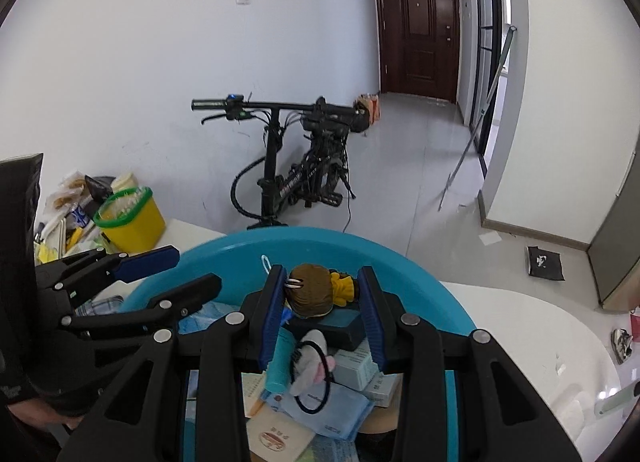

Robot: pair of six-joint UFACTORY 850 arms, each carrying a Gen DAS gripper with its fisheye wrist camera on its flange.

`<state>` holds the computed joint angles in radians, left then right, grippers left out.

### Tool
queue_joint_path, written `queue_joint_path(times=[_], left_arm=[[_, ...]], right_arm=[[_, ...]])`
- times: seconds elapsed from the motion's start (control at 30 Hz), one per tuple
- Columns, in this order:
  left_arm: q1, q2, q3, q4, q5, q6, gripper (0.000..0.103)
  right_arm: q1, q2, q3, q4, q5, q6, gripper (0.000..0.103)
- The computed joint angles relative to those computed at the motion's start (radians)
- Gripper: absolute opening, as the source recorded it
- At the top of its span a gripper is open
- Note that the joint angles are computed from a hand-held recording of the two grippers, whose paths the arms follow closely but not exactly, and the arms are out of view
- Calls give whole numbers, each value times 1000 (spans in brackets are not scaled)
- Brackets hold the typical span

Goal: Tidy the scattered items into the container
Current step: 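Lower the right gripper holding the bear keychain into the basin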

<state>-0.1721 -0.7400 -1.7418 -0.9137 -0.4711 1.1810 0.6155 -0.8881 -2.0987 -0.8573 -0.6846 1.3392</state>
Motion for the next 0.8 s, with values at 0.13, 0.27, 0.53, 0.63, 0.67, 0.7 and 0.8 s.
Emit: queue_joint_path(times=[0.13,0.27,0.53,0.63,0.67,0.7,0.8], left_arm=[[2,-12,-13,53,-22,-55,52],[-4,-8,-11,70,-27,-61,52],[-22,2,11,94,-39,-35,52],[-28,8,23,96,-44,-20,52],[-30,10,27,96,-43,-18,52],[-33,13,34,97,-43,-13,52],[-39,15,41,105,-53,-12,52]], right_arm=[[-4,-11,-20,32,-61,-76,35],[-22,8,9,99,-47,-149,35],[-42,10,23,213,-85,-287,35],[-47,12,31,215,-81,-279,35],[-50,14,35,215,-80,-273,35],[-52,12,34,218,-81,-274,35],[-56,-1,18,241,-91,-290,35]])
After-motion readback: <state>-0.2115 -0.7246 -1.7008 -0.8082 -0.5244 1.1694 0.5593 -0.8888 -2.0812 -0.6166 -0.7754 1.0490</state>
